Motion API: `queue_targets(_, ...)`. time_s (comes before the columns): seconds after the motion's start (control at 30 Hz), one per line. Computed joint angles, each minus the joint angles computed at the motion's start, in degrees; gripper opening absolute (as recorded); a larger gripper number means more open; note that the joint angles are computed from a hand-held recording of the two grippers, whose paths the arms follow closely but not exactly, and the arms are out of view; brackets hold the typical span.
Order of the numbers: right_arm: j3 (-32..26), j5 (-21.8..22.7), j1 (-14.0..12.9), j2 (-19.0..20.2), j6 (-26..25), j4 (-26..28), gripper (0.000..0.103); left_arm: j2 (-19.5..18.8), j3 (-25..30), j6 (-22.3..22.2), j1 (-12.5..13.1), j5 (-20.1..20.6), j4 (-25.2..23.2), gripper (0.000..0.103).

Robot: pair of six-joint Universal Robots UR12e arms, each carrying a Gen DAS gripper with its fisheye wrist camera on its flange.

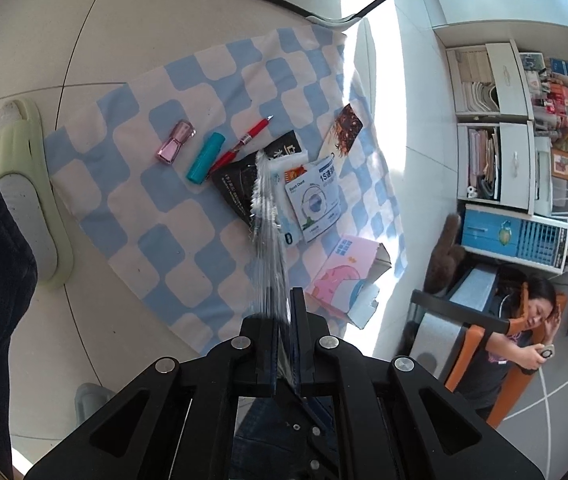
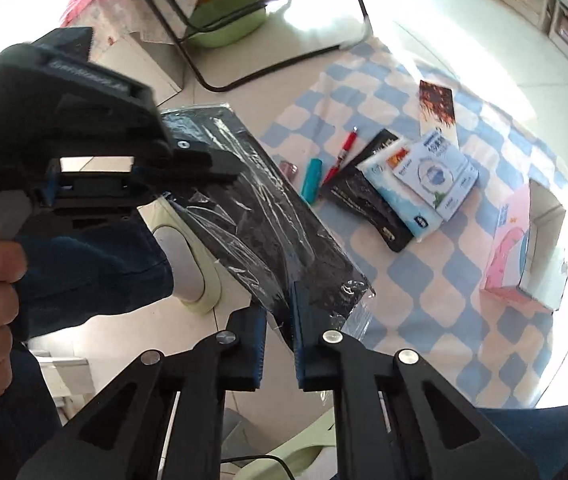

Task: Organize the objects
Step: 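Carry the black plastic-wrapped bag in the right gripper toward the pink box, then lower the black bag into the pink box and open the right gripper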

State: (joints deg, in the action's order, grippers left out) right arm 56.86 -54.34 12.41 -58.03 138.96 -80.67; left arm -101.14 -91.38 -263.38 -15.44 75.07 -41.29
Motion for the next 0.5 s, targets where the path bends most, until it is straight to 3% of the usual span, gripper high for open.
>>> queue_targets(0.07, 0.61, -0.27, -0.53, 0.55, 8.19, -3.11, 0.008, -0.07, 1.59, 1.13, -0.28, 2.52, -3.26, 0.032)
queue_targets(0.1, -0.03, -0.47, -0.93, 1.33, 11.8, -3.46, 0.008, 0.08, 2.01, 1.15, -0.49, 3.87, -3.95, 0.051)
queue_targets(0.2, -1.62, 1.32, -3.03, 3.18, 23.38, -6.71, 0.003, -0.13, 3.25, 0.04, -1.05, 6.09, -4.65, 0.054)
queue_targets(0.33, -2.8, 2.8, -6.0, 4.85, 38.64, -14.15, 0.003, -1.52, 4.46, -3.28, -1.24, 4.25, -3.79, 0.054)
queue_targets(0.43, -4.72, 1.9, -7.42, 6.41, 45.32, -17.18, 0.003, -4.16, 6.6, -2.93, -0.94, 1.95, -3.94, 0.054)
queue_targets(0.5, -8.2, 0.48, -7.93, 8.34, 45.47, -14.74, 0.003, -5.0, 7.7, -2.1, -1.18, 0.94, -4.5, 0.054)
